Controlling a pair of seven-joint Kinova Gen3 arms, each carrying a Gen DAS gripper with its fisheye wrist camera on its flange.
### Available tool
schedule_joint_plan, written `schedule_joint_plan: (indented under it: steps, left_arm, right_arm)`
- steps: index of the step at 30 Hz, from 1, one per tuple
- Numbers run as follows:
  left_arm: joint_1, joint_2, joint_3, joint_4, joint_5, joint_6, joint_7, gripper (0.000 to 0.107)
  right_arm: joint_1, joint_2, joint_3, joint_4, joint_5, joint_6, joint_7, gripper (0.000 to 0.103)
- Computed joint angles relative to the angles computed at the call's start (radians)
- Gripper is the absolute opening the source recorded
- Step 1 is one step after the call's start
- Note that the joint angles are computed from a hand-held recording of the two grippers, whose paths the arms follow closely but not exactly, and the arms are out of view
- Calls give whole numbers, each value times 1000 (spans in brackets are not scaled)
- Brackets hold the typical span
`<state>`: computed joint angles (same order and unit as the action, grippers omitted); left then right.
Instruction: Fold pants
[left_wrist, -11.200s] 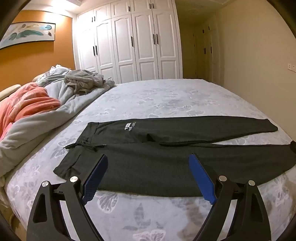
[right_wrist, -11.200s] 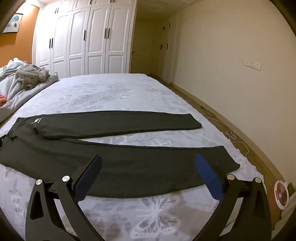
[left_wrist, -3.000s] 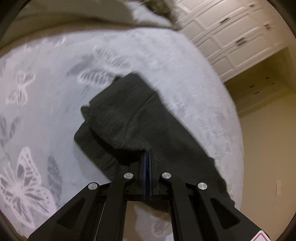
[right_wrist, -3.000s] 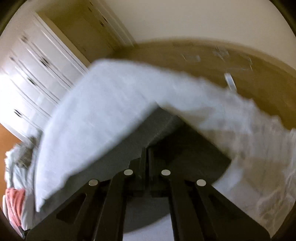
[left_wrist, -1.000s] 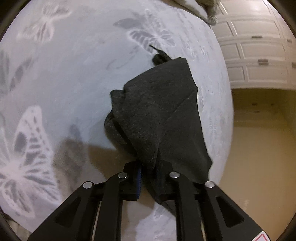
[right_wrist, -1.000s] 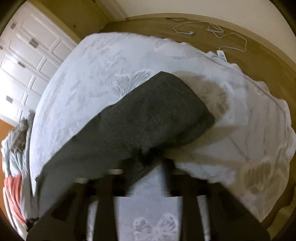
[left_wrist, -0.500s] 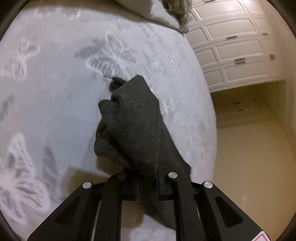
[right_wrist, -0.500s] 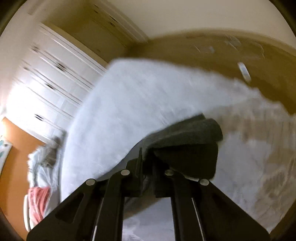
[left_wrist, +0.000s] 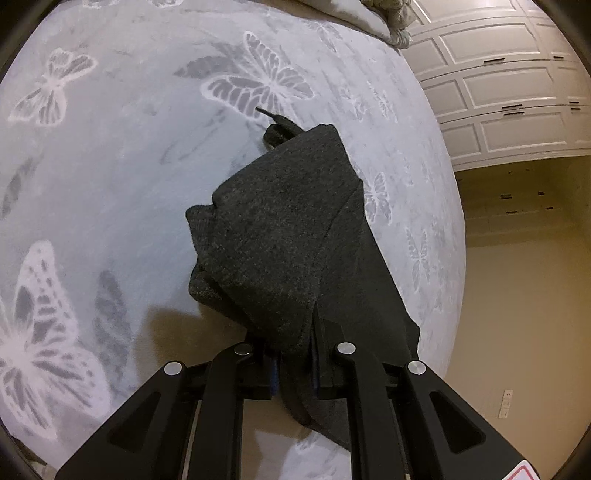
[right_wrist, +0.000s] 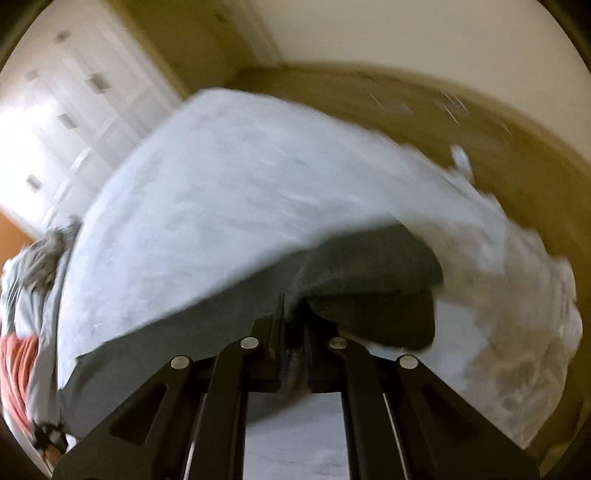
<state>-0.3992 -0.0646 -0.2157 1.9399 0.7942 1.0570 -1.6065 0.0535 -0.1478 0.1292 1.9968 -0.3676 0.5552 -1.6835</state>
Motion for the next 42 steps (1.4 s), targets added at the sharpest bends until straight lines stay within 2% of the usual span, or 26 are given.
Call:
schedule_joint_plan:
  steps: [4,7,11,14,16,20,23,26,28,31,32,33,34,36,37,38,40,42]
  left_arm:
    - [12,-27,8,11,-45,-23,26,10]
    - [21,-34,3,5,-65,-22,33,10]
    - [22,-25,-9,2,-53,-10,18,10]
    - [10,-12,-21,-4,-37,20,-13,10]
    - [3,-3,-20,-10,-33,35,-28,10]
    - [-13,9,-17,-20,-35,64,-56,11]
    - [-25,18,-17,-22,-28,79,-78,11]
    - [-31,23,-11,-26,-33,85,-81,11]
    - [-35,24,-9,-28,-36,88,-83,12]
    - [-39,24,-9,-27,-36,95,-85,12]
    - [-40,22,-8,-27,-37,96,-82,12]
    - [-39,20,-6,-28,-39,96,-79,12]
    - [-39,19,-6,-28,-40,95,-78,12]
    - [-35,15,-2,-27,-45,88,-69,12]
    - [-33,14,-1,-25,-47,84,-64,12]
    - [-31,13,-1,-24,-49,81,-60,12]
    - [-26,12,1,-22,-53,74,-49,12]
    - [-22,10,3,-19,-55,67,-39,12]
  right_arm:
    - [-146,-45,-81,-24,-31,-99,92,6]
    - [-280,-7,-148,-83,-27,-115,166,6]
    - [-429,146,-226,-200,118,-55,88,6]
    - [-519,274,-245,-274,240,25,-10,6]
    - [-584,318,-234,-287,321,67,-68,6]
    - [-572,325,-288,-278,445,59,-173,6]
    - [-619,305,-279,-272,538,18,-283,7]
    - [-612,363,-332,-326,570,58,-288,13]
    - [-686,413,-298,-328,638,93,-295,18]
    - [-802,403,-226,-320,760,109,-333,23]
    - [-809,398,-227,-317,784,103,-356,40]
    - [-798,383,-242,-310,792,81,-375,69]
    - [-790,370,-246,-292,795,43,-384,76]
    - [-760,370,-274,-294,763,15,-353,75]
    - [-731,382,-304,-305,727,8,-313,69]
    - [-719,395,-315,-314,704,8,-290,57]
    - [-733,425,-300,-328,684,25,-283,54]
    - [-766,425,-271,-308,719,-5,-327,56]
